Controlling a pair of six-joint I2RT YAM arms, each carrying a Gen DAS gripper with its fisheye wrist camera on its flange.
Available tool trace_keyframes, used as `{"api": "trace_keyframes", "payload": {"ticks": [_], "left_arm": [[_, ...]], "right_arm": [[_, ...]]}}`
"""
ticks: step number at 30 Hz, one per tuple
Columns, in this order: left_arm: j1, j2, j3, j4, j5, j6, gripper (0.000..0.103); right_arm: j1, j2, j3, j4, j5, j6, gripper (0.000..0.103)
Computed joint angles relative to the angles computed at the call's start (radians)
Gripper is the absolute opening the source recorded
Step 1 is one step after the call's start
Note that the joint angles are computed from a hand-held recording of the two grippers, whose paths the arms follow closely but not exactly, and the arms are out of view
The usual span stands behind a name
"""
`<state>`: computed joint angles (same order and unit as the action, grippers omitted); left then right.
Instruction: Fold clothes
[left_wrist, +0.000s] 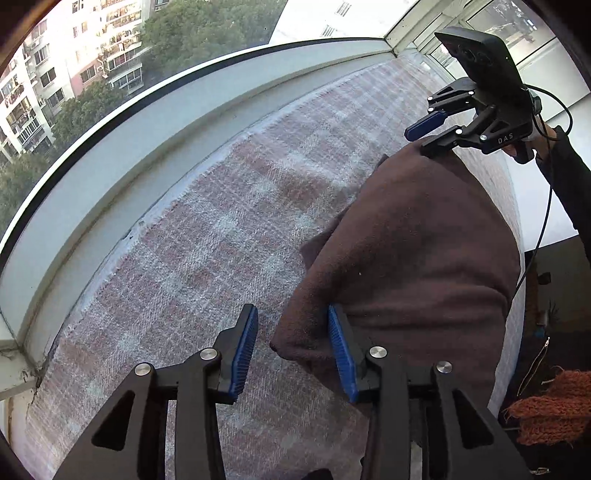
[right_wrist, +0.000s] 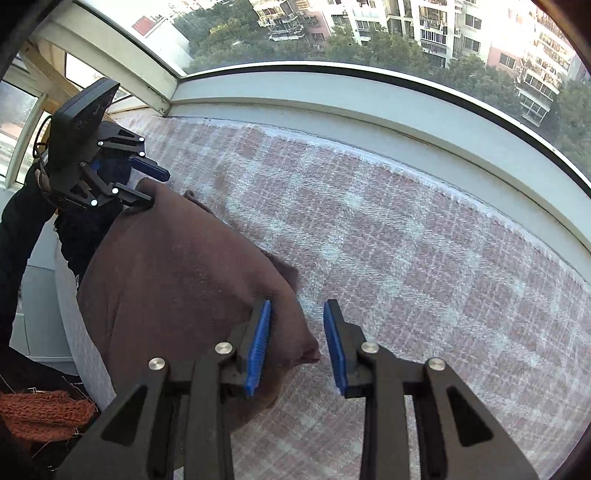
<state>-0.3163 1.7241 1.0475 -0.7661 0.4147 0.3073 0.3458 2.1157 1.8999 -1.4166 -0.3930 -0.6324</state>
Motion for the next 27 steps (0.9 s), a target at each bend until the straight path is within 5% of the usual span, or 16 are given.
{"api": "trace_keyframes", "payload": {"ticks": [6,10,15,20,23,27], "left_arm": [[0.011,-0.192,-0.031,-0.042,-0.142,0.006,0.045],[-0.005,-0.444,-0.101,-0.16,-0.119,0.025,0.047],[-0.276,-0.754,-0.296,-0.185,-0.183,-0.253,0.048],[-0.6,-1.018,-0.492,-0.171,-0.31,-0.682,0.048],[-0.739,-1.028,-0.575,-0.07,-0.353,-0.867,0.048],[-0.845,-0.927,-0.605,0.06,-0.397,-0.934,0.045]], "right_arm": [[-0.031,-0.298,-0.235,0.223,-0.003,0.03,0.036],[-0.02,-0.612,-0.527,0.27,-0.078,-0.034,0.036],[-0.038,-1.017,-0.934,0.316,-0.092,0.004,0.048],[-0.245,-1.259,-1.175,0.248,-0.111,-0.06,0.049],[-0.25,-1.271,-1.229,0.273,-0.133,-0.033,0.049],[-0.176,-1.291,-1.242,0.332,-0.14,0.018,0.049]]}}
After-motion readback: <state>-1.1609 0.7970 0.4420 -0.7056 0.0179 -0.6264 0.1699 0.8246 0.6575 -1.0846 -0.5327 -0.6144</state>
